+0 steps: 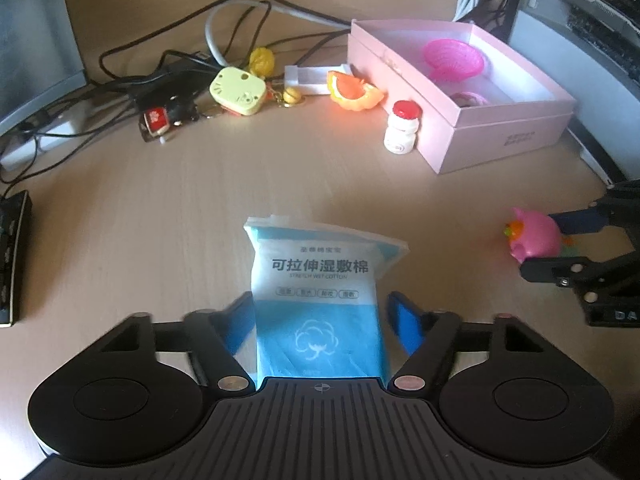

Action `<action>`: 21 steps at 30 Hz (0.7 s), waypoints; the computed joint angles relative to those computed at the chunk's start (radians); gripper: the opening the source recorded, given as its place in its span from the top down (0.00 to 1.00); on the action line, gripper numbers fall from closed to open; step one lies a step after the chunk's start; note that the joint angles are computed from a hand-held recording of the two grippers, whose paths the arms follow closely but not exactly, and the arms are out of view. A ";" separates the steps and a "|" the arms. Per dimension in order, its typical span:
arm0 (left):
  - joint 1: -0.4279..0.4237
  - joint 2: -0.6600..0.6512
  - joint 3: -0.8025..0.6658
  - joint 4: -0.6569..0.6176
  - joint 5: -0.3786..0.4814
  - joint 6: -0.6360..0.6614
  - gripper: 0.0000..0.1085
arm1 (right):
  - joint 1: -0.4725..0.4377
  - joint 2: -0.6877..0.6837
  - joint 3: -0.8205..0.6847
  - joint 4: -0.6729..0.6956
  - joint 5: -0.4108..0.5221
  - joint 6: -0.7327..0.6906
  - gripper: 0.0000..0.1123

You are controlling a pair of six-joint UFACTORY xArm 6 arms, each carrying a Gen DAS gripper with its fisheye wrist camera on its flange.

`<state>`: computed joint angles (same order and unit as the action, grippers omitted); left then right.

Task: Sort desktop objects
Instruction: 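Place the pig toy into the pink box with the right gripper while the left drops the wipe pack in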

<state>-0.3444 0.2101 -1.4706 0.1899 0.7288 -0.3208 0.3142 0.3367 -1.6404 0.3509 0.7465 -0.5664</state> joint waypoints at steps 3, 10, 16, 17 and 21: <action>-0.006 0.001 -0.006 0.017 0.010 -0.007 0.46 | -0.003 -0.009 0.000 -0.006 0.002 0.003 0.58; -0.034 -0.052 -0.006 -0.134 0.011 0.100 0.47 | -0.021 -0.083 0.007 0.029 0.011 -0.026 0.59; -0.065 0.021 -0.194 -0.126 -0.066 0.124 0.47 | -0.040 -0.152 -0.008 0.080 -0.145 -0.039 0.59; -0.065 0.050 -0.247 -0.135 -0.067 0.137 0.47 | -0.044 -0.161 -0.011 0.085 -0.167 -0.041 0.59; -0.058 0.219 -0.512 -0.169 -0.028 0.181 0.47 | -0.059 -0.181 -0.012 0.085 -0.212 -0.034 0.59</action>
